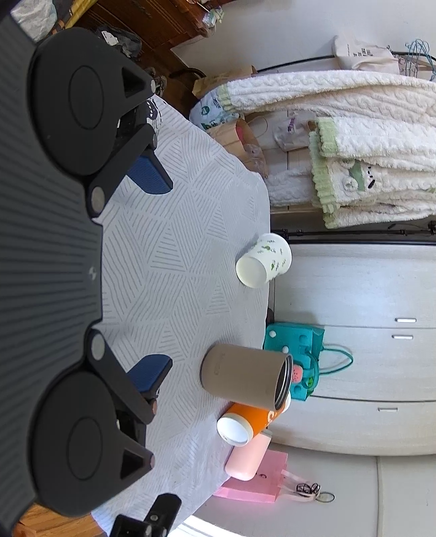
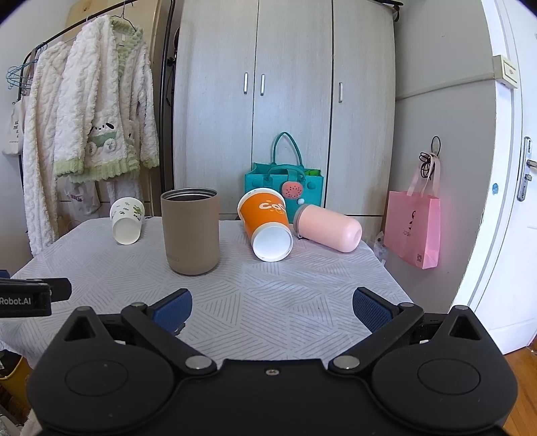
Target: Flip cup upright
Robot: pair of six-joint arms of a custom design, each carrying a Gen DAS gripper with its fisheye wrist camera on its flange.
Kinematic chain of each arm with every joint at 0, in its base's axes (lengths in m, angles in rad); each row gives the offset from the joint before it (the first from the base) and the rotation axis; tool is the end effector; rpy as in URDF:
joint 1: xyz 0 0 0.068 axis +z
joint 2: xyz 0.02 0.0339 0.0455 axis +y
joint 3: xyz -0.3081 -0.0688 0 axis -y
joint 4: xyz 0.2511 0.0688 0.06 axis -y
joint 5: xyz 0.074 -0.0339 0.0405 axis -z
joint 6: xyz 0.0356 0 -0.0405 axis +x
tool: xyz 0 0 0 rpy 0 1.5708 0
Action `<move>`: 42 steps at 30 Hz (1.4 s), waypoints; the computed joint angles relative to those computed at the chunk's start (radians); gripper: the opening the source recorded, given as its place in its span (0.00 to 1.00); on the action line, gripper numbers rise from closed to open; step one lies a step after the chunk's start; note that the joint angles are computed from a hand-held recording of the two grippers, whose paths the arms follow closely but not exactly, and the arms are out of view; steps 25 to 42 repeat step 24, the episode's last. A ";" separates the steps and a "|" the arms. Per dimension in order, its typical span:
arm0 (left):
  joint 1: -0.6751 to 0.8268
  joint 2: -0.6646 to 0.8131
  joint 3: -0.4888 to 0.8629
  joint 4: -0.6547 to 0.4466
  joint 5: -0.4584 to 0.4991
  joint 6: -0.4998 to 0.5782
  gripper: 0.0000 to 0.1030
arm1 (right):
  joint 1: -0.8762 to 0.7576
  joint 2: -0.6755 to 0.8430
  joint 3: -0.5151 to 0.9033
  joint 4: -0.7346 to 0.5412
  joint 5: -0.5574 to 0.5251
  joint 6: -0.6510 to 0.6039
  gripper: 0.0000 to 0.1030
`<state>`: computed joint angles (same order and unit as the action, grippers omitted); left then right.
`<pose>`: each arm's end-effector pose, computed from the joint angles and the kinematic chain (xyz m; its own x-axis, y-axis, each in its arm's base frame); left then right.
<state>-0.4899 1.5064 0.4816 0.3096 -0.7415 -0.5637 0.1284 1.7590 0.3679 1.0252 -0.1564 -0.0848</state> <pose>0.2385 -0.1000 0.1718 -0.4341 -0.2151 -0.8748 -0.3962 0.9177 -0.0290 0.2805 0.0418 0.1408 -0.3306 -0.1270 -0.9352 -0.2998 0.9537 -0.0236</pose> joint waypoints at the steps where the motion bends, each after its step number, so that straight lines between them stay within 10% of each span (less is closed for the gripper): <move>1: -0.001 -0.004 -0.006 0.013 0.004 0.006 1.00 | 0.000 0.000 0.001 -0.002 0.000 -0.002 1.00; 42: -0.037 0.000 0.007 -0.009 -0.039 0.012 1.00 | 0.007 -0.002 -0.005 0.005 0.006 -0.010 1.00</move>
